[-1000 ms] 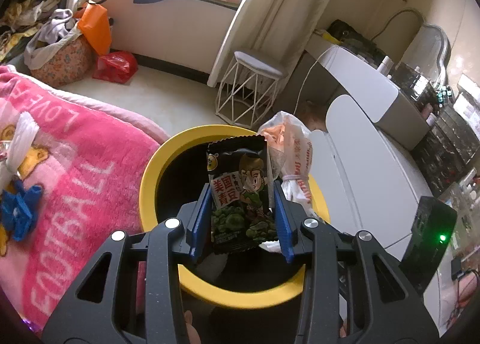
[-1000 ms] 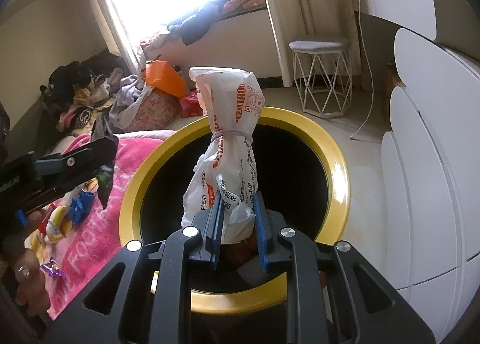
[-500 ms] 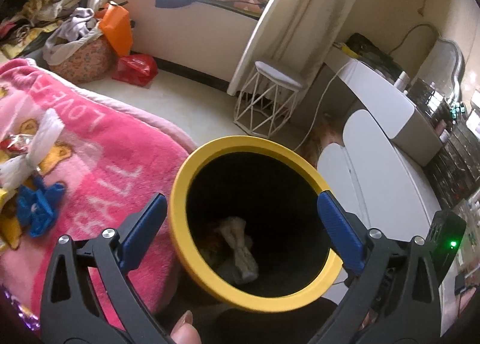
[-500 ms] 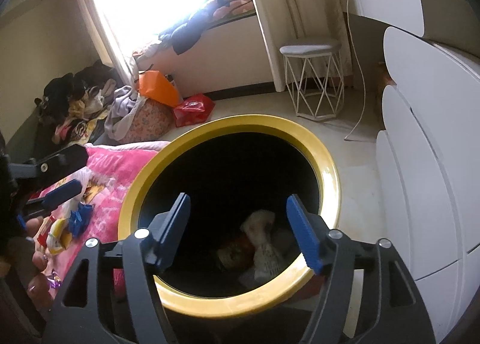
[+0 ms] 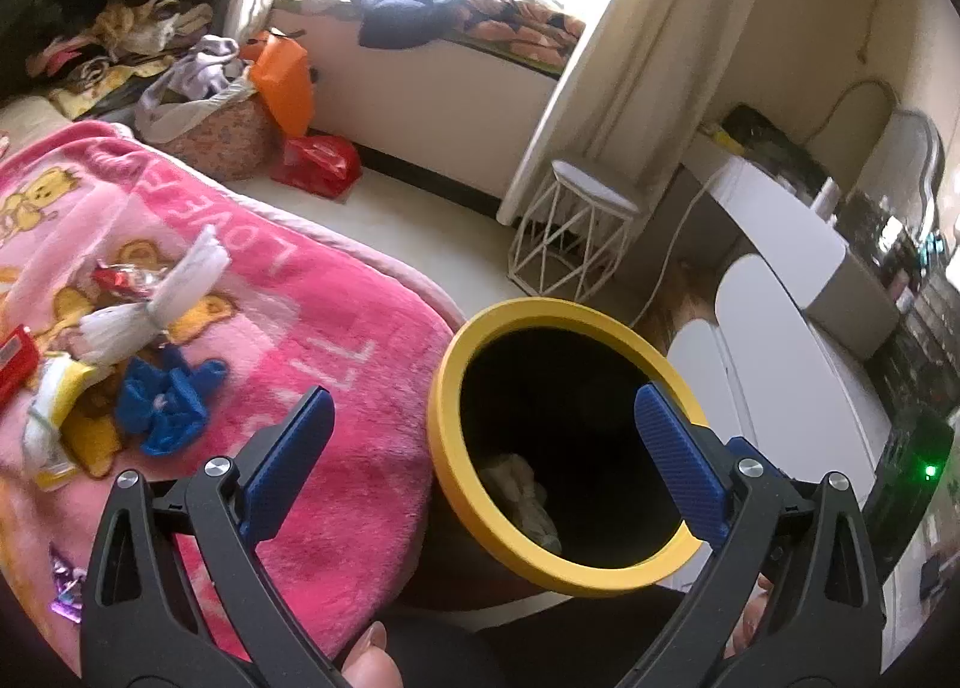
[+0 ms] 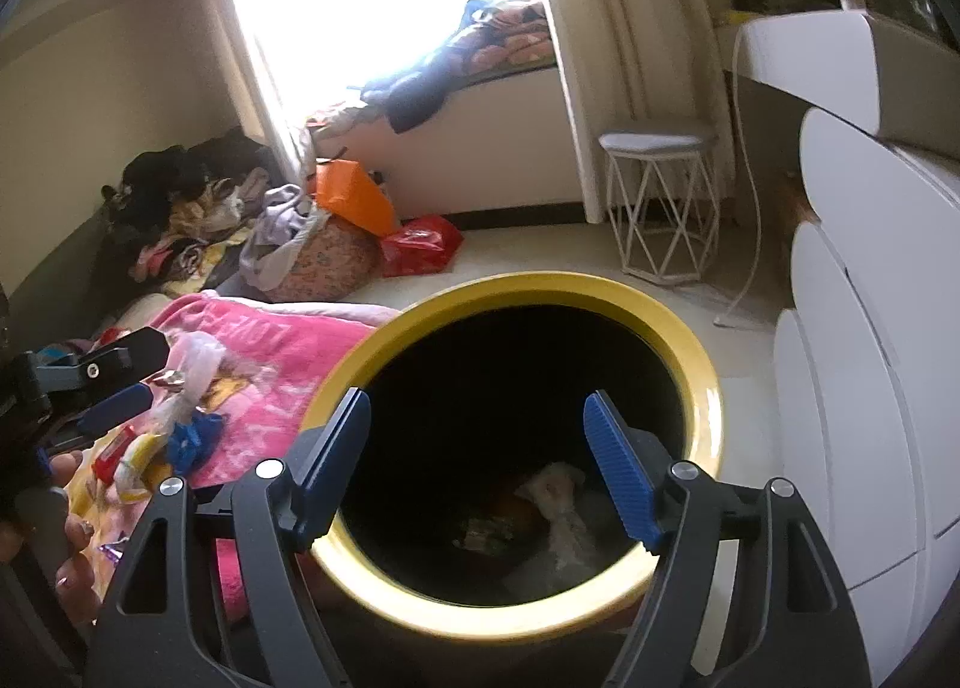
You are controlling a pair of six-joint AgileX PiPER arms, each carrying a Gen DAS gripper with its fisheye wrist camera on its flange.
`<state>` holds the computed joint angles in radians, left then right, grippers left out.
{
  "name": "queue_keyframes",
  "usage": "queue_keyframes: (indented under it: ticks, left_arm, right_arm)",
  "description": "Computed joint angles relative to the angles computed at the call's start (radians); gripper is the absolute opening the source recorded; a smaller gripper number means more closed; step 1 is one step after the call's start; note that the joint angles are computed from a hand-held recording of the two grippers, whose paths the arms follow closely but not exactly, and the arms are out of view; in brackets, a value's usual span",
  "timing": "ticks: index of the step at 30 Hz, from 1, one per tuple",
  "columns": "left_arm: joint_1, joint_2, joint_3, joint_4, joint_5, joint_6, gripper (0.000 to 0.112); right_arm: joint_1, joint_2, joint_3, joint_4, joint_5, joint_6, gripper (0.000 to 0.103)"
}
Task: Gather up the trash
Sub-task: 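Move both open tools back toward the remaining trash on the blanket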
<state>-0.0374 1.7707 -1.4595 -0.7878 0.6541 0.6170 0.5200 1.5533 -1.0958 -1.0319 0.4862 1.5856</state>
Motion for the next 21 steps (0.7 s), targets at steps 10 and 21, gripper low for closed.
queue_keyframes:
  ticks: [10, 21]
  left_arm:
    - [0.067, -0.049, 0.048, -0.063, -0.036, 0.067, 0.092]
    - [0.127, -0.081, 0.076, -0.082, -0.094, 0.119, 0.092]
  right_arm:
    - [0.065, 0.024, -0.058, -0.044, 0.012, -0.009, 0.074]
    - [0.121, 0.067, -0.139, -0.014, 0.011, -0.089, 0.075]
